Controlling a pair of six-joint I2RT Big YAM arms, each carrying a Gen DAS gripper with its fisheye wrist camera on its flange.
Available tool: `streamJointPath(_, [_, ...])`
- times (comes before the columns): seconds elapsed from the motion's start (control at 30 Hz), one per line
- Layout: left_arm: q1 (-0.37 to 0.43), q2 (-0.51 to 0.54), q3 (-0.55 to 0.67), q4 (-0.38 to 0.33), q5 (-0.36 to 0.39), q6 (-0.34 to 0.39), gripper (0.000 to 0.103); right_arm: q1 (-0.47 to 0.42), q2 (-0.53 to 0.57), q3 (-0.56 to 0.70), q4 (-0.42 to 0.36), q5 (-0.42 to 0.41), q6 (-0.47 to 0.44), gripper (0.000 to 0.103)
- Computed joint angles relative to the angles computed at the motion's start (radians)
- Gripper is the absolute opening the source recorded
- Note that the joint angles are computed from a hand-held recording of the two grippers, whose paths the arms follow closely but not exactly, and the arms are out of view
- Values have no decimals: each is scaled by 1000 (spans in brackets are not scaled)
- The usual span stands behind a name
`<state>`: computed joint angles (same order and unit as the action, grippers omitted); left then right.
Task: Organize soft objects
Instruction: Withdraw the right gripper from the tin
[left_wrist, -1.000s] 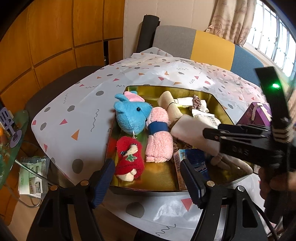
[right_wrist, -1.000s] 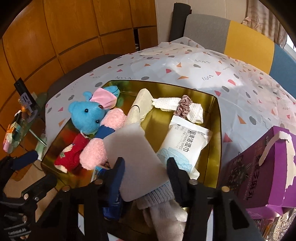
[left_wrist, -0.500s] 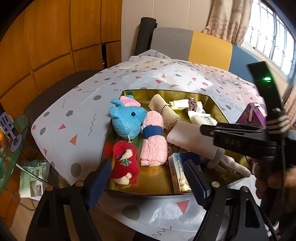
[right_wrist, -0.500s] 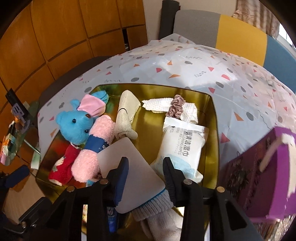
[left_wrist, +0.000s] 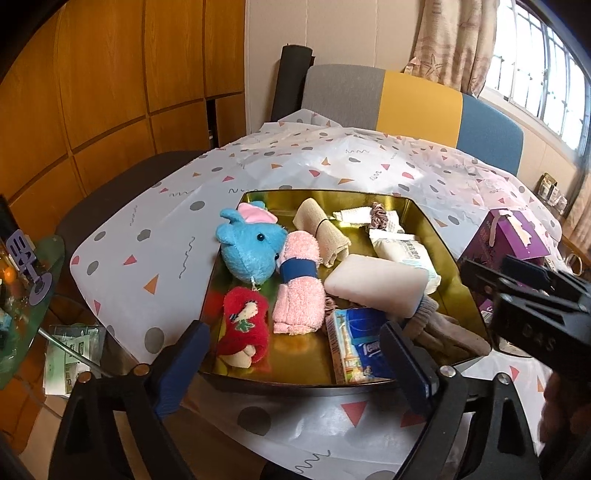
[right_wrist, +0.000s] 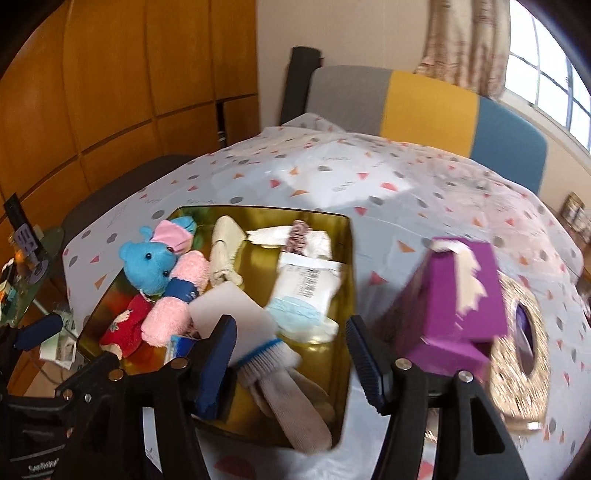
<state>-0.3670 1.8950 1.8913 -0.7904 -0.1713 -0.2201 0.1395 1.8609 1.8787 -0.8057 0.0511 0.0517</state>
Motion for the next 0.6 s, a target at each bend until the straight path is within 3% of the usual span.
streamJointPath(0.23, [-35,-18,-17,43,-6,13,103,-21,-131,-190,107,108,103,64])
streamJointPath(0.6, [-83,-28,-35,66,4,2,103,-40,-237,-355,153,202,169,65])
